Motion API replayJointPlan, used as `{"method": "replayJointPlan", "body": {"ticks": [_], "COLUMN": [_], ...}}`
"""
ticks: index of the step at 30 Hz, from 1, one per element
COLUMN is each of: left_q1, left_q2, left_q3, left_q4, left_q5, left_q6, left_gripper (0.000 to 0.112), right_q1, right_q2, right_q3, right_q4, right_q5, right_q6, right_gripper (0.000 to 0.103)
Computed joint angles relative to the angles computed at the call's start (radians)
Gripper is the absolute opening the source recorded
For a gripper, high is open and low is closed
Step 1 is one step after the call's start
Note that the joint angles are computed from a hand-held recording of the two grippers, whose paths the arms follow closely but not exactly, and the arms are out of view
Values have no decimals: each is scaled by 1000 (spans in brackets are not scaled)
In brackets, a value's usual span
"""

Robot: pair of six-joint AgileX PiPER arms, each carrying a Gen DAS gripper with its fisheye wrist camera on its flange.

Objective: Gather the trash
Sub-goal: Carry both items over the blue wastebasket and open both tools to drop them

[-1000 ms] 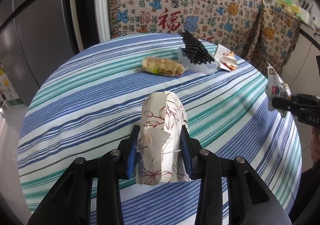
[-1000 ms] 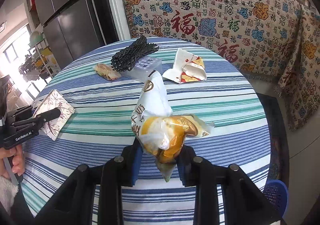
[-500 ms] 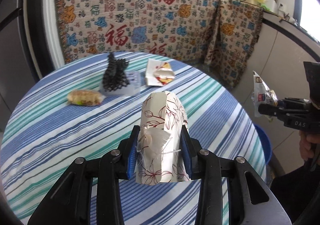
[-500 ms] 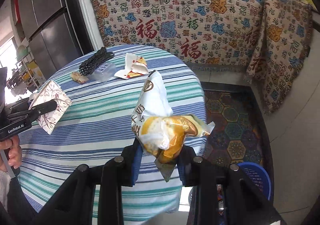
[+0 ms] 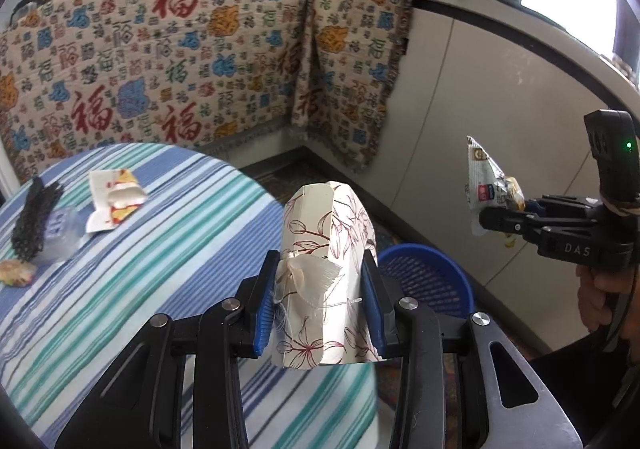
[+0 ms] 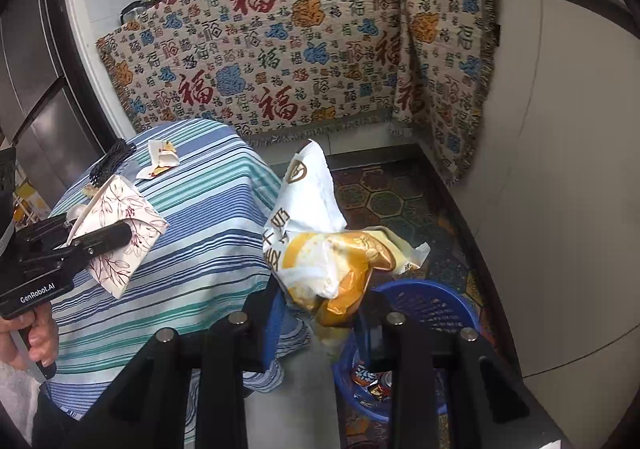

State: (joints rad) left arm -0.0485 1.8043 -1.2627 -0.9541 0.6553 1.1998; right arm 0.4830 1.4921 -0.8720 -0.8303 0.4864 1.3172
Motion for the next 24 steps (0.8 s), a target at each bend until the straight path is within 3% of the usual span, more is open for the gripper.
{"method": "replayJointPlan", "body": {"ticks": [9, 24], "left_q1": [-180, -361], "left_q2": [53, 181], "left_q3": [-34, -148], "left_q4": [28, 125], "left_q5": [-51, -99], "left_q6": [-97, -281], "left_gripper": [38, 38], "right_q1": [-156, -412], "right_q2": [-134, -203], "right_q3": [185, 276], "right_q4": [30, 311], "right_q5": [-45, -142], "right_q6": [-75, -474], "right_gripper": [31, 31]}}
